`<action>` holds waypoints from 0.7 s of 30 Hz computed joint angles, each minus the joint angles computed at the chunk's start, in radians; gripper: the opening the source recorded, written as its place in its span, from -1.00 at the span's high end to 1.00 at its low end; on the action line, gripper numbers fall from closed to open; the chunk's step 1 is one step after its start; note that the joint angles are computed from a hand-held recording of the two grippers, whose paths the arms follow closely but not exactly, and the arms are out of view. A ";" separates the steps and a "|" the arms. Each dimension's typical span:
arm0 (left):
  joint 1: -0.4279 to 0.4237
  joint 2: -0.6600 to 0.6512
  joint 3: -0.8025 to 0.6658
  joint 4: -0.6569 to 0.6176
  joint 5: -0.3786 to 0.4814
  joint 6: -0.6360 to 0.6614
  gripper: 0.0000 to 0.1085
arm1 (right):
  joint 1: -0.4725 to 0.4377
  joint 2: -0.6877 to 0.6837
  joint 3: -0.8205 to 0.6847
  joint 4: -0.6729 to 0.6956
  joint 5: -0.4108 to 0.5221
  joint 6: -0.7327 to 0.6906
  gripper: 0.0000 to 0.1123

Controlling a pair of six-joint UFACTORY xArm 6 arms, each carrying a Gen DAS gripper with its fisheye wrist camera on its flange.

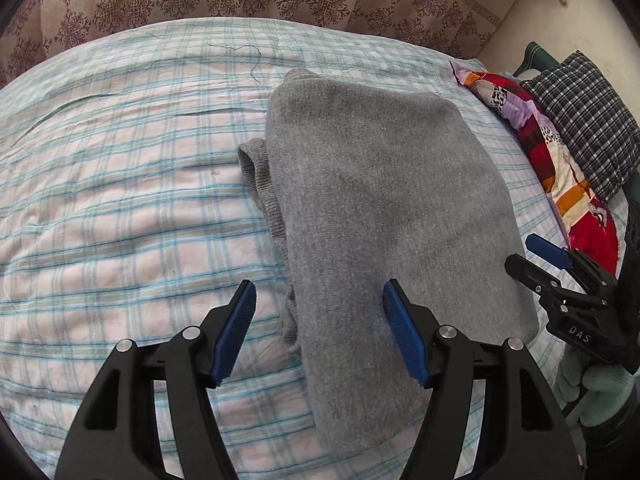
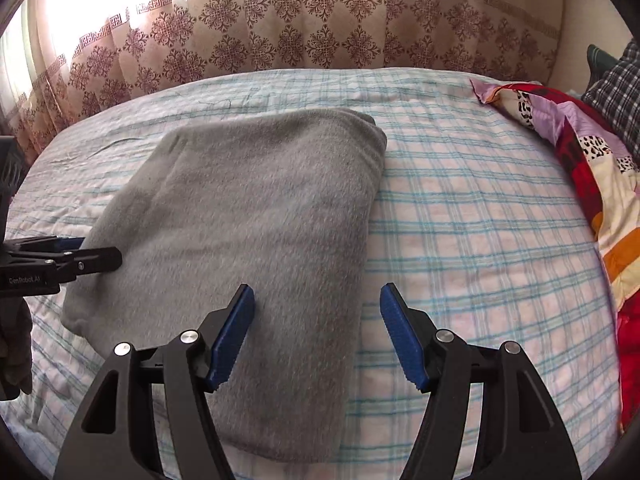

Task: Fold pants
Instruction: 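Release the sweatpants and pull both grippers back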

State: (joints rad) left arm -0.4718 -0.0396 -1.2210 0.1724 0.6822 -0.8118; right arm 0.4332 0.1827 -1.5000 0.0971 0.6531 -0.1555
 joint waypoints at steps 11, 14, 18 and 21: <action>-0.140 -0.121 0.098 0.195 0.112 -0.170 -0.38 | -0.008 -0.201 0.247 0.049 -0.010 0.045 -0.27; -0.153 -0.113 0.097 0.244 0.141 -0.186 -0.38 | -0.005 -0.204 0.267 0.018 0.002 0.065 -0.29; -0.162 -0.093 0.088 0.284 0.201 -0.182 -0.40 | -0.021 -0.181 0.269 0.054 0.018 0.060 -0.41; -0.166 -0.118 0.099 0.286 0.203 -0.229 -0.40 | -0.023 -0.194 0.270 0.070 0.020 0.062 -0.41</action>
